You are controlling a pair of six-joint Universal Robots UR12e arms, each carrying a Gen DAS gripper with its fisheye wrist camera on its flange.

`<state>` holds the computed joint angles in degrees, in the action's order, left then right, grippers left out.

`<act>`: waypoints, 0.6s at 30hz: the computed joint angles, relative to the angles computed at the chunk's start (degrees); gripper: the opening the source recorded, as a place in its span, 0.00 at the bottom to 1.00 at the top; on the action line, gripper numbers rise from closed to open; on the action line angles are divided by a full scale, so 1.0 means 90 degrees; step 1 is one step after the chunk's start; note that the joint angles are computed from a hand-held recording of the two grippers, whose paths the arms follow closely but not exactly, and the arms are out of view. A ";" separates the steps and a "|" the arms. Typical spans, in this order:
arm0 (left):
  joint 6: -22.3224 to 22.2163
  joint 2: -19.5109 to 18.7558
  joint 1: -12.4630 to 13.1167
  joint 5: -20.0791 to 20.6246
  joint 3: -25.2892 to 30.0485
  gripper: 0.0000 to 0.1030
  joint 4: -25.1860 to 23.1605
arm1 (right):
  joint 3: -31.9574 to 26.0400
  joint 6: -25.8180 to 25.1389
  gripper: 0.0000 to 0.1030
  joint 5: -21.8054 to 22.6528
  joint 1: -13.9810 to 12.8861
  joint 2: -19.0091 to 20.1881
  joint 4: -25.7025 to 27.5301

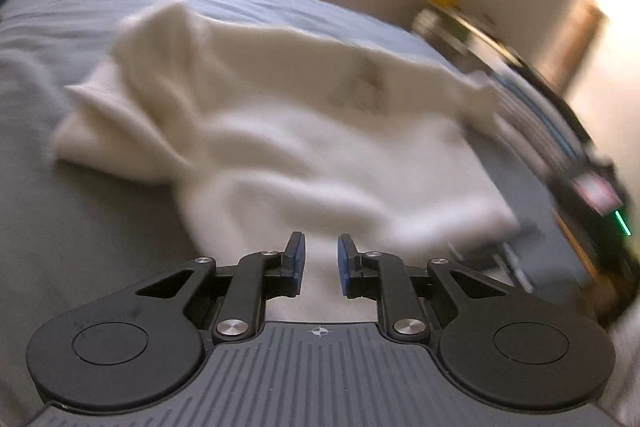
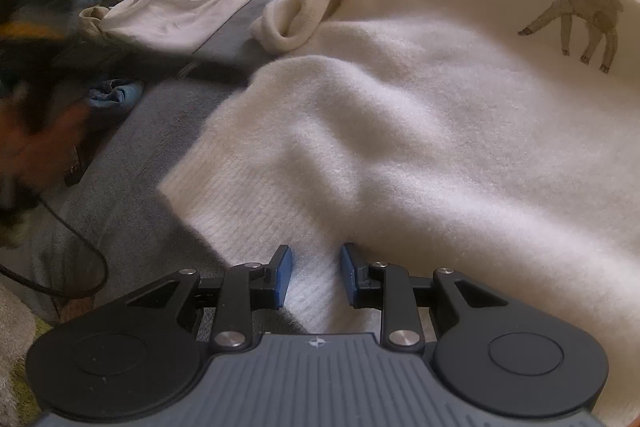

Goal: Fold clothes

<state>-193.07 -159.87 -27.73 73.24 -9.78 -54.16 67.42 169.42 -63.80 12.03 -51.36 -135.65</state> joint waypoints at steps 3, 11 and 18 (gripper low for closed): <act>0.0267 0.0498 -0.0048 -0.0053 -0.0927 0.17 -0.0230 | -0.0026 -0.0010 0.28 -0.0048 0.0013 0.0004 0.0022; -0.0274 0.1008 0.0043 0.0026 -0.1990 0.17 0.0033 | -0.0063 -0.0073 0.28 -0.0200 0.0051 -0.0002 0.0066; -0.0012 0.1020 -0.0008 -0.0050 -0.1934 0.17 0.0474 | -0.0049 -0.0079 0.29 -0.0262 0.0065 -0.0008 0.0034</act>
